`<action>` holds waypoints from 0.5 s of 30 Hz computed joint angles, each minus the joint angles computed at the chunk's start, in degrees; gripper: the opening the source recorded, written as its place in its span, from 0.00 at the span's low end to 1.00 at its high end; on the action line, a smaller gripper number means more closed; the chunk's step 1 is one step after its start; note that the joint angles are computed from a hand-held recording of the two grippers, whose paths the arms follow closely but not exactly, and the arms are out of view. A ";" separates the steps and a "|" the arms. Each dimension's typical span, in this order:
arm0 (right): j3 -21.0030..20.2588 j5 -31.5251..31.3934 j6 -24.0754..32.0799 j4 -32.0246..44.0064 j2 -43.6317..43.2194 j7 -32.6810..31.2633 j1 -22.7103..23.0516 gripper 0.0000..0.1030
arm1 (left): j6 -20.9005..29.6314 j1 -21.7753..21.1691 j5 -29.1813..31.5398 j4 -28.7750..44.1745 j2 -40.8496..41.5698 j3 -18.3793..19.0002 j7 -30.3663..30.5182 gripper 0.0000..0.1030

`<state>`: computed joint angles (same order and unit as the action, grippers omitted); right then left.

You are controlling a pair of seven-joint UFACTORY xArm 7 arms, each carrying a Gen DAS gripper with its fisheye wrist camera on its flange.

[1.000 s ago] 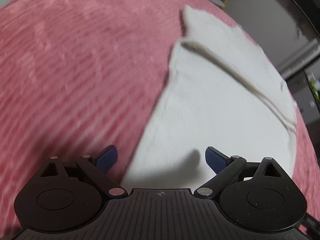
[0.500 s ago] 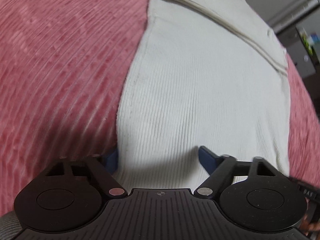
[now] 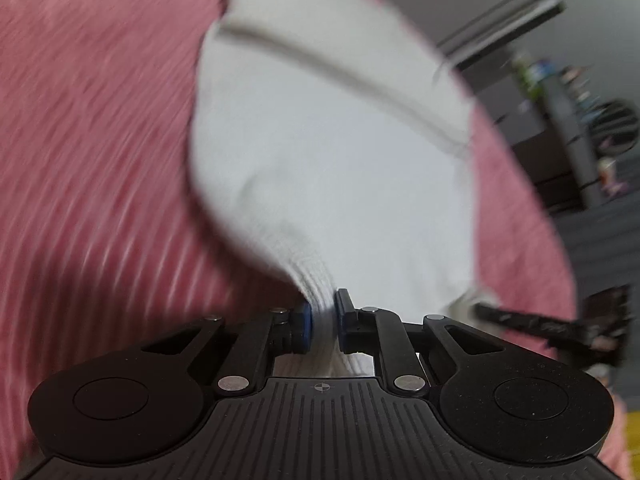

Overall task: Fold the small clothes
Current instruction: 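Grasp the sweater side edge with both tools and fold it over the body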

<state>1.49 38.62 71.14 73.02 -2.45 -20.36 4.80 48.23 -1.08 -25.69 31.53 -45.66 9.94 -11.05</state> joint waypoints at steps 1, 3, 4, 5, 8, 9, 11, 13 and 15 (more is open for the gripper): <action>0.00 1.84 -0.63 0.88 0.82 0.58 0.05 0.08 | -2.10 -0.21 -0.71 0.96 1.03 0.49 0.48 0.14; 0.37 4.93 -2.77 2.73 2.61 1.68 0.19 0.08 | -7.73 -0.26 -1.48 2.94 4.33 0.33 0.71 0.13; 0.65 6.28 -4.28 3.74 3.66 2.39 0.26 0.08 | -10.10 0.00 -1.64 3.65 5.76 0.26 0.30 0.13; 0.94 7.50 -5.83 4.85 4.83 3.23 0.28 0.08 | -12.08 0.18 -1.96 4.43 7.44 0.42 -0.29 0.13; 2.10 9.85 -11.47 7.21 8.02 6.48 0.45 0.08 | -17.46 1.58 -1.05 6.08 12.74 -0.61 -2.89 0.13; 2.57 9.52 -13.81 8.03 9.04 7.14 0.69 0.08 | -19.52 2.31 0.05 6.28 14.36 -1.51 -3.90 0.14; 3.76 6.65 -20.13 8.97 10.59 5.94 1.74 0.11 | -23.43 3.92 2.62 5.88 16.24 -2.85 -5.60 0.16; 4.60 2.74 -26.10 8.20 10.79 4.87 2.81 0.15 | -25.97 5.13 5.86 4.69 15.90 -3.74 -6.02 0.28; 5.25 0.18 -30.65 6.68 10.44 1.41 3.26 0.22 | -27.72 5.16 8.45 3.10 14.67 -3.31 -4.18 0.47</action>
<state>6.73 38.80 40.48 79.70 7.99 -18.95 8.05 20.51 4.08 -17.25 34.63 -31.00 6.63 -15.23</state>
